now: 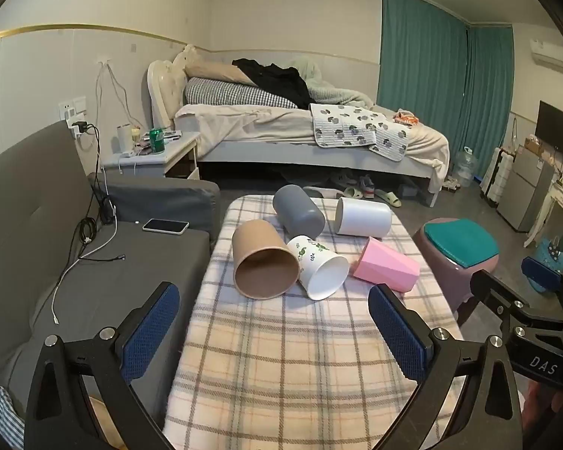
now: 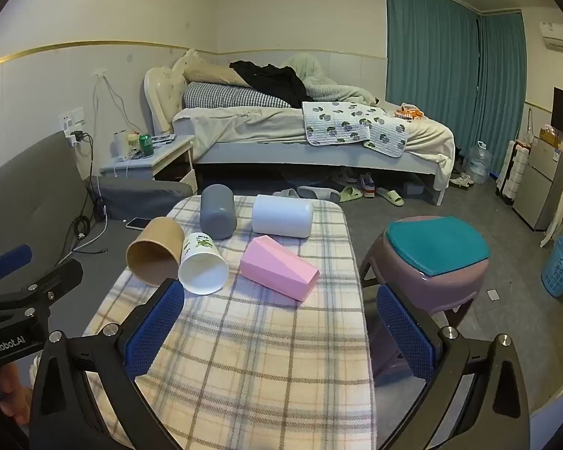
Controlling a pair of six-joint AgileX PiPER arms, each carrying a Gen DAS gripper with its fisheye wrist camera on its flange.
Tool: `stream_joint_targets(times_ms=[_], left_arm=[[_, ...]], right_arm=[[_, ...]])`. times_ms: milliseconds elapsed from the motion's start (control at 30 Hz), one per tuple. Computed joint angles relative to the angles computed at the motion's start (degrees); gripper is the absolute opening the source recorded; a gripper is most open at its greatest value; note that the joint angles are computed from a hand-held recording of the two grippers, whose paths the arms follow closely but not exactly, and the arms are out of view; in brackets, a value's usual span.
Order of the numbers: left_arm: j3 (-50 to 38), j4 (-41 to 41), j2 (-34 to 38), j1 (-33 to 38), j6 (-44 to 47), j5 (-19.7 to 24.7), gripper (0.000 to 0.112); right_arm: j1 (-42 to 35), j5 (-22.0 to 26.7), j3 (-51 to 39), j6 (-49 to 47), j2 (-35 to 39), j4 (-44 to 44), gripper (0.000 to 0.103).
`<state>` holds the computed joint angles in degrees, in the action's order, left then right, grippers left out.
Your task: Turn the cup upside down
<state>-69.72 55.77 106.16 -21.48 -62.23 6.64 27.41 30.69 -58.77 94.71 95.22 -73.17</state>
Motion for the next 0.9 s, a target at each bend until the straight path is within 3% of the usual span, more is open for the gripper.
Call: stream_joint_targets(times_ms=[167,333,900], left_arm=[[0.7,11.0,0.3,0.4,-10.4,-1.2,0.103],[1.3,16.5,-0.3,-0.2,-16.4,-0.3,0.103],[0.5,14.1,0.1,-0.8,-14.4,0.1,0.103]], right_arm=[[0.1,0.3,-0.1,0.0,0.1,-0.2,0.103],[0.0,0.0,0.0,0.1,0.1,-0.5,0.103],[1.4,1.4,-0.5,-1.2,-0.5,0.9,0.103]])
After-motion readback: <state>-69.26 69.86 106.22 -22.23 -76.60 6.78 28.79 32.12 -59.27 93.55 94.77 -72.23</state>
